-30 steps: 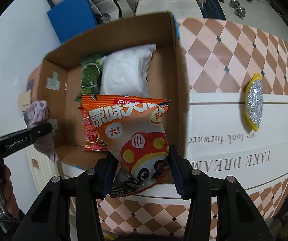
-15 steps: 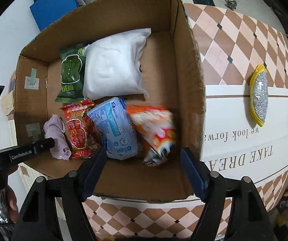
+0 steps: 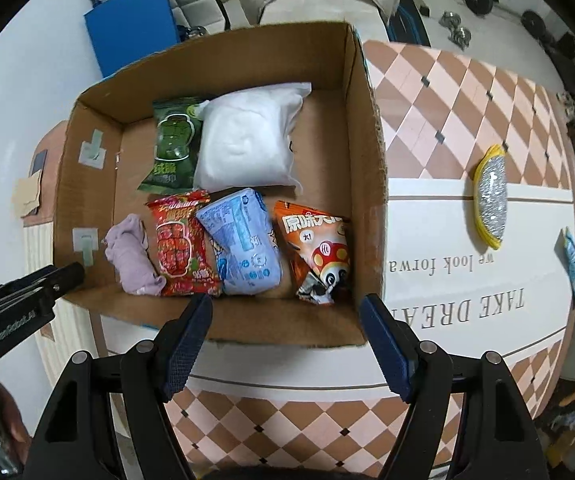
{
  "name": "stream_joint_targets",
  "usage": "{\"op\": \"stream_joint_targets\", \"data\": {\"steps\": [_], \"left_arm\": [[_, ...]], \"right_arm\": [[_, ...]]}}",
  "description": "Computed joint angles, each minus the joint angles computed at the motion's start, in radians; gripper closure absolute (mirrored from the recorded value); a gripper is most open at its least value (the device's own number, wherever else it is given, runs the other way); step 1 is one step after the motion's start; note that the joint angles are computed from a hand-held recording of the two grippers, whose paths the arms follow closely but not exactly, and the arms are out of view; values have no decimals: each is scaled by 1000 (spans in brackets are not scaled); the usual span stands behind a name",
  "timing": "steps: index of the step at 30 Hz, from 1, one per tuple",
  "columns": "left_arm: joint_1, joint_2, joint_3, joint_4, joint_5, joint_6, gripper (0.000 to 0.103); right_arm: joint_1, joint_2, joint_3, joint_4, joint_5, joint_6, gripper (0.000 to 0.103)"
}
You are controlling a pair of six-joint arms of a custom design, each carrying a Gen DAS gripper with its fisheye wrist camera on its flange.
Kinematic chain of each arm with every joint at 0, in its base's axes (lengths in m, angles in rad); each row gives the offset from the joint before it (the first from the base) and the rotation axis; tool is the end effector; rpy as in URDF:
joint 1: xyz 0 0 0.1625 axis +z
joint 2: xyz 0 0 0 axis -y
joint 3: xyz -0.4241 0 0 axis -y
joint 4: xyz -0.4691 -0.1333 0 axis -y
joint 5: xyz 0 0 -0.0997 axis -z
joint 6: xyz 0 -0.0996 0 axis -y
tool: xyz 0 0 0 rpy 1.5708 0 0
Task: Organize soft objects
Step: 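Grasp the silver scrubber with the left tool while the right tool grasps the blue tube packet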
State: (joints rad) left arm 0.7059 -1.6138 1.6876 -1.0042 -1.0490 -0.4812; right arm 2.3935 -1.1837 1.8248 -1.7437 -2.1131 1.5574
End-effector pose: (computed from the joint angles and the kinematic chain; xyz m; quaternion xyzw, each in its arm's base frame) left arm -0.2450 -0.4493 0.4228 0.2546 0.8847 0.0852 0.3810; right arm 0.4856 -0.3390 0.1535 -0.2786 -0.8970 0.1588 0.3043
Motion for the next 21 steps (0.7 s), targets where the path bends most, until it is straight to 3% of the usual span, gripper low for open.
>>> {"op": "stream_joint_targets", "data": {"steps": [6, 7, 8, 10, 11, 15, 21], "left_arm": [[-59, -67, 12, -8, 14, -17, 62], [-67, -76, 12, -6, 13, -17, 56], [-77, -85, 13, -7, 13, -18, 37], [-94, -101, 22, -14, 24, -16, 10], [-106, -110, 24, -17, 33, -17, 7], [-141, -133, 23, -12, 60, -36, 7], [-178, -148, 15, 4, 79, -76, 7]], "right_arm": [[60, 17, -44, 75, -32, 45, 24], [70, 18, -50, 82, -37, 51, 24], [78, 19, -55, 91, -40, 57, 24], [95, 22, -68, 105, -47, 63, 24], [103, 25, -76, 113, -51, 66, 24], [132, 29, -95, 129, -73, 69, 0], [153, 24, -99, 135, -104, 74, 0]]}}
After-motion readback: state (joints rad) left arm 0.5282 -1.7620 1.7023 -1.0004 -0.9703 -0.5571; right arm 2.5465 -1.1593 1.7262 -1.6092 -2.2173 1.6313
